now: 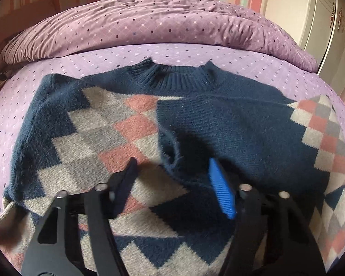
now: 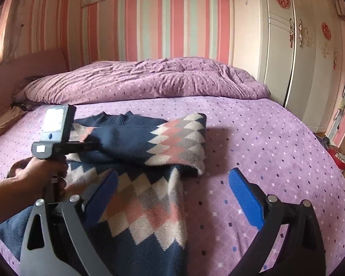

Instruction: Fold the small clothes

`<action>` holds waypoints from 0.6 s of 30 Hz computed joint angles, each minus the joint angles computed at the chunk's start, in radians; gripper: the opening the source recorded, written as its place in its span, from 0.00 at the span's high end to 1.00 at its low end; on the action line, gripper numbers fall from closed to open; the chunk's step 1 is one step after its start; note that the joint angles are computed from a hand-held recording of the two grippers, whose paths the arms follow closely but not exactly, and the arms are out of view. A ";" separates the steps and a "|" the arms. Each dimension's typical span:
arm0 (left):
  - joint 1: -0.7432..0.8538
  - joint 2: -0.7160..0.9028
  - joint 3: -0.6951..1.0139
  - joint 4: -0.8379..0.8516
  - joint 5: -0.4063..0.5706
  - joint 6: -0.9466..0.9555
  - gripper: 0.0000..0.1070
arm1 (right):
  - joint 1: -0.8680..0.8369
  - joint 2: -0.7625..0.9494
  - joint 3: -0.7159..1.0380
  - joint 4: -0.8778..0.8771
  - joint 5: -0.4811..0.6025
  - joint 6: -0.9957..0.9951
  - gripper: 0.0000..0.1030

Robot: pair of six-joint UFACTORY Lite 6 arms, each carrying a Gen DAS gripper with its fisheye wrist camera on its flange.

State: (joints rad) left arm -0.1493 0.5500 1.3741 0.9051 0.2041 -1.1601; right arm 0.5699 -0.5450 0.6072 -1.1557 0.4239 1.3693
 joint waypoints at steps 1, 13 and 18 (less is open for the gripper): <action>-0.003 0.005 0.008 -0.007 0.004 0.003 0.54 | -0.012 -0.002 -0.006 -0.002 -0.011 0.001 0.06; -0.055 -0.094 -0.036 0.309 0.076 -0.302 0.93 | -0.055 0.015 0.008 -0.004 0.020 -0.004 0.06; -0.079 -0.174 -0.108 0.432 0.144 -0.397 0.94 | -0.082 0.020 0.023 0.032 0.007 -0.036 0.06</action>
State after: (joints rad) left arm -0.2285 0.3755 1.2665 1.3372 0.3478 -1.5573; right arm 0.4883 -0.5250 0.6306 -1.1241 0.4308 1.3336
